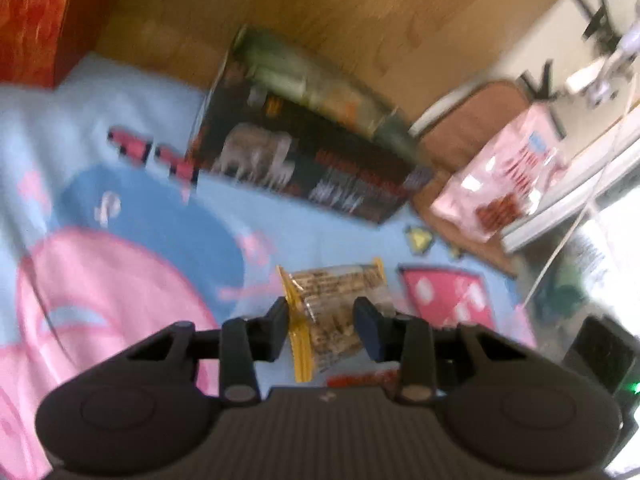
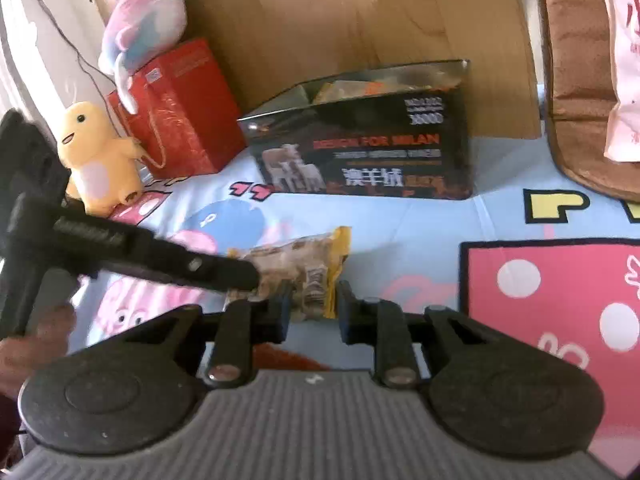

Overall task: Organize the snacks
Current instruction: 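Carry the yellow-labelled packet into the black box and release it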

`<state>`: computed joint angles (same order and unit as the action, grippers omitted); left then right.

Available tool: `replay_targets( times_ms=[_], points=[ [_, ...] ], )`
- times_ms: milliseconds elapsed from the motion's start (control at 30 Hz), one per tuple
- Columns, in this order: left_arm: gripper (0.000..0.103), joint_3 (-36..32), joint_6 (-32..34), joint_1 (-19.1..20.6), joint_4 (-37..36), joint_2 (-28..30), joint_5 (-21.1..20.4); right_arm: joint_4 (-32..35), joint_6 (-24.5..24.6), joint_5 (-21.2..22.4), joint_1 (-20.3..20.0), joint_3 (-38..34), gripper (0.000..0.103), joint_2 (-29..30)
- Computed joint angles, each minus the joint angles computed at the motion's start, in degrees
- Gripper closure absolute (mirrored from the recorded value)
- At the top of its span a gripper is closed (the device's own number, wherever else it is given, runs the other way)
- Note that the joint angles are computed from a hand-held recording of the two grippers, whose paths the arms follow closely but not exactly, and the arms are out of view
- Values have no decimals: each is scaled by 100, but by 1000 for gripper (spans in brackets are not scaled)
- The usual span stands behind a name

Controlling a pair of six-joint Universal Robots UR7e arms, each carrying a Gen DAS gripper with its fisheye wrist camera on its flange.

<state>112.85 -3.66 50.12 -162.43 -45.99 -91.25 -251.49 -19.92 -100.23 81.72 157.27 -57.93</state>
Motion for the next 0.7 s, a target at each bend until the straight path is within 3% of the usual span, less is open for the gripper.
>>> replay_targets(
  times_ms=[100,267,400,500,533,633,700],
  points=[
    [68,-181,170,-75,-212,-61,-62,-125,-49,-100,352,-119,79,-152],
    [66,-912,581,-227,-357,263,181,247,-317,-317,796,-752,79,-574],
    [62,-1689,747,-207,-190,836,544,692,-452,-491,734,-1382,79,-585],
    [51,-2101,863,-250,-146,1325,1306,1120,-480,-714,635,-1763,78,-475],
    [52,-2185,870,-249,-154,1456,1498,1435,-437,-802,605,-1916,78,-453],
    [48,-2068,999,-302,-328,1411,1539,1694,-538,-994,619,-2223,74,-324],
    [42,-1777,1081,-329,-660,1175,1334,1657,-442,-794,575,-2085,66,-490]
  ],
)
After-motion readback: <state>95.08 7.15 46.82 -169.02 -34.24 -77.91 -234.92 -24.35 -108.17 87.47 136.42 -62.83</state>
